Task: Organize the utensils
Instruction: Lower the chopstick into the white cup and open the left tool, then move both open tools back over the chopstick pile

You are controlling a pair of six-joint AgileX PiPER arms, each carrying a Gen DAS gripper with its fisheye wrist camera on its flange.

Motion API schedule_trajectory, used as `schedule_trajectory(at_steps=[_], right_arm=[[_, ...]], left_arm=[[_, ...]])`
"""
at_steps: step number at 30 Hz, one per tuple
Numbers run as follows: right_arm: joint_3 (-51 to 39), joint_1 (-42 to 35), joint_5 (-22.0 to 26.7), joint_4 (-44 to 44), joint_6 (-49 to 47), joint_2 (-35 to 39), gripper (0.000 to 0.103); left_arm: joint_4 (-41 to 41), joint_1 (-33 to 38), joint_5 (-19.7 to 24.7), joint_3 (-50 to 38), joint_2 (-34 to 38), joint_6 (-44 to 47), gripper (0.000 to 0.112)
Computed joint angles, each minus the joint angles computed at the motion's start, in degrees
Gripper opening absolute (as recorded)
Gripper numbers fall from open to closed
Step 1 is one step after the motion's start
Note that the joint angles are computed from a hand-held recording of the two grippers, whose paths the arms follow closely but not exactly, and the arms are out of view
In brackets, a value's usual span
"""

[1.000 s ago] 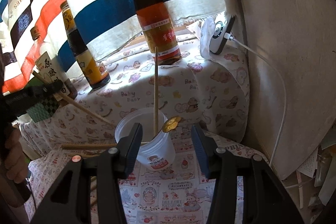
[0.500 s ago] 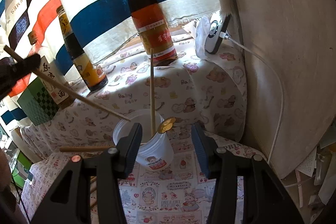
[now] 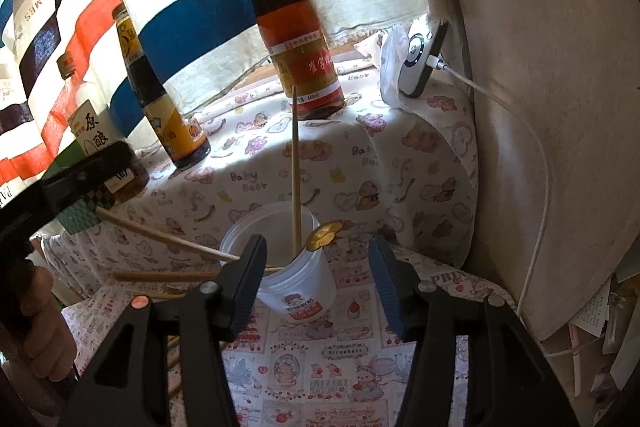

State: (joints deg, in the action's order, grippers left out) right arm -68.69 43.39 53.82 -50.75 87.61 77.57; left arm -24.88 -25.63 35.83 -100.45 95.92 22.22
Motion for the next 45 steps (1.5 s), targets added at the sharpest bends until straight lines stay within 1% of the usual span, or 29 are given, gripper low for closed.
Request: schedule_trajectory(at_steps=[1, 3, 4, 5, 6, 7, 8, 9, 11, 13, 15, 17, 18, 19, 21, 23, 24, 25, 27, 29, 31, 32, 34, 35, 37, 39, 40, 43, 45], right_arm=[[0.02, 0.31, 0.23, -0.45, 0.46, -0.15, 0.053], [-0.36, 1.36, 1.40, -0.98, 1.56, -0.40, 0.053], [-0.48, 2.09, 1.83, -1.42, 2.15, -0.63, 0.053], [-0.58, 3.06, 2.13, -2.20, 2.72, -0.90, 0.053], [-0.94, 4.30, 2.87, -3.18, 3.21, -0.98, 0.055], [-1.49, 6.18, 4.50, -4.94, 4.33, -0.85, 0.055], [-1.98, 7.77, 5.95, -6.42, 5.27, -0.61, 0.055], [-2.63, 9.72, 7.57, -8.09, 6.02, -0.30, 0.056], [-3.51, 11.77, 8.86, -9.78, 6.63, 0.15, 0.058], [-4.10, 13.72, 9.74, -11.02, 7.49, 0.57, 0.059], [-4.39, 15.17, 9.98, -11.67, 8.31, 0.91, 0.062], [-4.48, 17.02, 11.07, -12.14, 10.40, 1.41, 0.062], [-4.11, 17.89, 10.96, -12.51, 11.72, 1.47, 0.063], [-3.75, 18.75, 10.81, -12.94, 13.07, 1.67, 0.064], [-4.03, 20.39, 12.14, -13.95, 14.44, 2.93, 0.065], [-4.32, 21.32, 12.43, -15.12, 14.79, 4.21, 0.068], [-4.34, 21.26, 11.73, -15.18, 14.68, 4.77, 0.071], [-4.61, 20.90, 10.97, -14.78, 14.32, 5.65, 0.071], [-5.60, 19.84, 9.72, -13.11, 13.22, 7.77, 0.071], [-5.92, 18.86, 7.97, -11.48, 12.42, 8.93, 0.075], [-5.70, 18.00, 6.33, -10.54, 12.76, 9.86, 0.082], [-5.60, 17.70, 6.01, -10.46, 13.12, 10.23, 0.084], [-5.87, 17.52, 6.29, -10.47, 13.46, 11.41, 0.092], [-6.03, 17.40, 6.40, -10.37, 13.25, 11.89, 0.093], [-6.44, 16.91, 6.13, -9.49, 12.01, 12.82, 0.093], [-6.61, 16.28, 5.19, -8.51, 11.31, 13.37, 0.095], [-6.48, 15.92, 4.46, -7.98, 11.16, 13.51, 0.096], [-6.42, 15.33, 3.54, -6.89, 10.50, 13.96, 0.096], [-6.71, 15.38, 3.99, -6.82, 10.17, 14.50, 0.097]], left_arm=[[-1.41, 0.49, -0.96, 1.81, -1.61, 1.38, 0.080], [-1.43, 0.98, -3.06, 5.39, -4.77, 1.01, 0.092], [-2.85, 1.40, -4.85, 8.21, -6.90, 2.65, 0.098], [-4.84, 1.99, -6.37, 11.15, -9.10, 5.56, 0.100], [-4.78, 2.25, -7.60, 13.07, -10.59, 6.39, 0.103], [-4.14, 2.64, -9.11, 15.44, -12.40, 6.51, 0.103], [-4.63, 3.49, -9.27, 16.79, -13.51, 6.97, 0.103], [-6.46, 5.00, -8.21, 17.57, -14.22, 8.07, 0.103], [-11.46, 9.02, -4.92, 18.63, -14.87, 10.68, 0.103], [-15.19, 12.03, -4.92, 21.35, -16.13, 13.70, 0.102], [-15.39, 13.81, -6.51, 24.50, -17.73, 15.22, 0.103], [-10.70, 14.51, -9.15, 27.79, -18.95, 12.42, 0.103], [-11.14, 15.18, -10.43, 29.83, -19.52, 13.01, 0.103], [-13.86, 16.18, -11.35, 31.74, -19.82, 15.89, 0.103], [-17.26, 17.80, -13.00, 34.80, -19.83, 20.16, 0.103], [-20.51, 19.45, -13.91, 36.89, -19.15, 23.25, 0.103], [-19.43, 20.15, -13.09, 36.66, -18.19, 22.25, 0.103], [-19.73, 21.22, -11.97, 36.54, -17.34, 22.79, 0.103], [-22.22, 22.81, -12.54, 37.69, -16.76, 24.79, 0.103], [-22.52, 24.47, -11.73, 37.00, -15.41, 24.74, 0.102], [-25.05, 26.19, -10.83, 36.17, -13.86, 26.88, 0.103], [-24.75, 26.57, -10.90, 35.89, -13.24, 26.56, 0.103], [-22.25, 26.85, -11.32, 35.07, -11.72, 23.89, 0.103], [-21.61, 27.13, -10.67, 34.39, -10.81, 23.08, 0.103], [-19.18, 27.79, -6.97, 31.76, -8.21, 20.43, 0.103], [-12.03, 27.44, -2.24, 27.68, -4.91, 13.49, 0.103], [-10.29, 27.42, -0.08, 26.03, -3.21, 11.64, 0.103], [-11.36, 28.05, 2.66, 24.52, -0.44, 12.19, 0.102], [-10.98, 27.80, 2.23, 25.01, -0.11, 12.51, 0.102]])
